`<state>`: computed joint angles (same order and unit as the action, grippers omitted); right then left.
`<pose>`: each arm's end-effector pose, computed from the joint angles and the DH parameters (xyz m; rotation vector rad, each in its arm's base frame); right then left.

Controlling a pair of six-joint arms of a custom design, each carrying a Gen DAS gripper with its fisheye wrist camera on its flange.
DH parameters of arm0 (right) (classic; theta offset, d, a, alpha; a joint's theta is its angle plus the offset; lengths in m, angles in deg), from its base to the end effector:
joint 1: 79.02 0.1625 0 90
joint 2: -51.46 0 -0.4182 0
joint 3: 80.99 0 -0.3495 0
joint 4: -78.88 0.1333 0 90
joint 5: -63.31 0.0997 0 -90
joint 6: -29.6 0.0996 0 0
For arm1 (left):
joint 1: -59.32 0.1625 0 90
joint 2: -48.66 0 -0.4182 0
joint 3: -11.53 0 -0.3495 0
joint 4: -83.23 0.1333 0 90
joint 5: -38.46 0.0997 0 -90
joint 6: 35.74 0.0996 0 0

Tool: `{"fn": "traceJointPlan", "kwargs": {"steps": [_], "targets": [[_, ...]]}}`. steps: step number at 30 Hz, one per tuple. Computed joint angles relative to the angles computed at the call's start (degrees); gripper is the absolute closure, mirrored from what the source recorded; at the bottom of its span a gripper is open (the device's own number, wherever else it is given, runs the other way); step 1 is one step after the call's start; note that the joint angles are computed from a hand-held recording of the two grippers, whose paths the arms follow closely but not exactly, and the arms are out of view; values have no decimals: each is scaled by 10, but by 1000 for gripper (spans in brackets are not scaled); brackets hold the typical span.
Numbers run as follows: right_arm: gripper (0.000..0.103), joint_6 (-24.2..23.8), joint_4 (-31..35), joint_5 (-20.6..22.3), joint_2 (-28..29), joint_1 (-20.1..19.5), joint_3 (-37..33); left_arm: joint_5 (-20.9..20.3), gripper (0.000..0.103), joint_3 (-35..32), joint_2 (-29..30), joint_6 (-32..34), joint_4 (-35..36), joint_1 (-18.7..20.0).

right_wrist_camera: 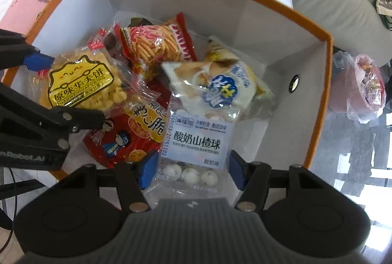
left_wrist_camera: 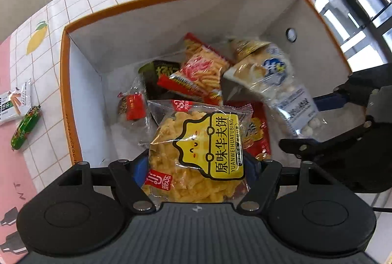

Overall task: Organize snacks
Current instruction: 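Open both grippers over the box to drop the snacks, then withdraw both grippers toward the white packet and green sausage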

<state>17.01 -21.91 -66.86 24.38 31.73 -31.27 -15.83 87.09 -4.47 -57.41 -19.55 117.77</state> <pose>0.3398 -0.7020 0.1234 0.7830 -2.2944 -0.1878 -0.1815 -0.6615 0.2673 0.2837 2.4912 -0.1725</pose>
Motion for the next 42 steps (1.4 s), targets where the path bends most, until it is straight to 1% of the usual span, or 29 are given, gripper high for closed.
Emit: {"fn": "traceJointPlan", "kwargs": {"steps": [4, 7, 11, 15, 19, 20, 21, 23, 28, 35, 38, 42], "targets": [[42, 13, 28, -5, 11, 0, -15, 5, 18, 2, 7, -3, -1, 2], [41, 21, 35, -4, 16, 0, -22, 17, 14, 8, 10, 14, -10, 0], [40, 29, 48, -2, 23, -2, -36, 6, 12, 24, -3, 23, -30, 0], [39, 29, 42, -1, 20, -4, -32, -7, 11, 33, -15, 28, -48, 0], [39, 33, 36, 1, 11, -4, -18, 0, 10, 43, -23, 35, -72, -6], [38, 33, 34, 2, 9, -3, -16, 0, 10, 44, -25, 37, -74, -7], [34, 32, 35, 3, 10, -3, -18, -1, 10, 44, -27, 38, -75, -8], [32, 28, 32, 6, 7, -3, -18, -2, 10, 45, -33, 39, -77, -12], [29, 36, 28, 8, 0, 2, -16, 14, 10, 66, -54, 46, -96, -28], [28, 51, 15, 10, -20, 13, 5, 35, 12, 93, -86, 44, -105, -49], [25, 49, 0, 8, -26, 17, 18, 42, 12, 110, -103, 44, -115, -59], [25, 54, -20, 7, -37, 27, 36, 50, 14, 135, -128, 38, -126, -68]]}}
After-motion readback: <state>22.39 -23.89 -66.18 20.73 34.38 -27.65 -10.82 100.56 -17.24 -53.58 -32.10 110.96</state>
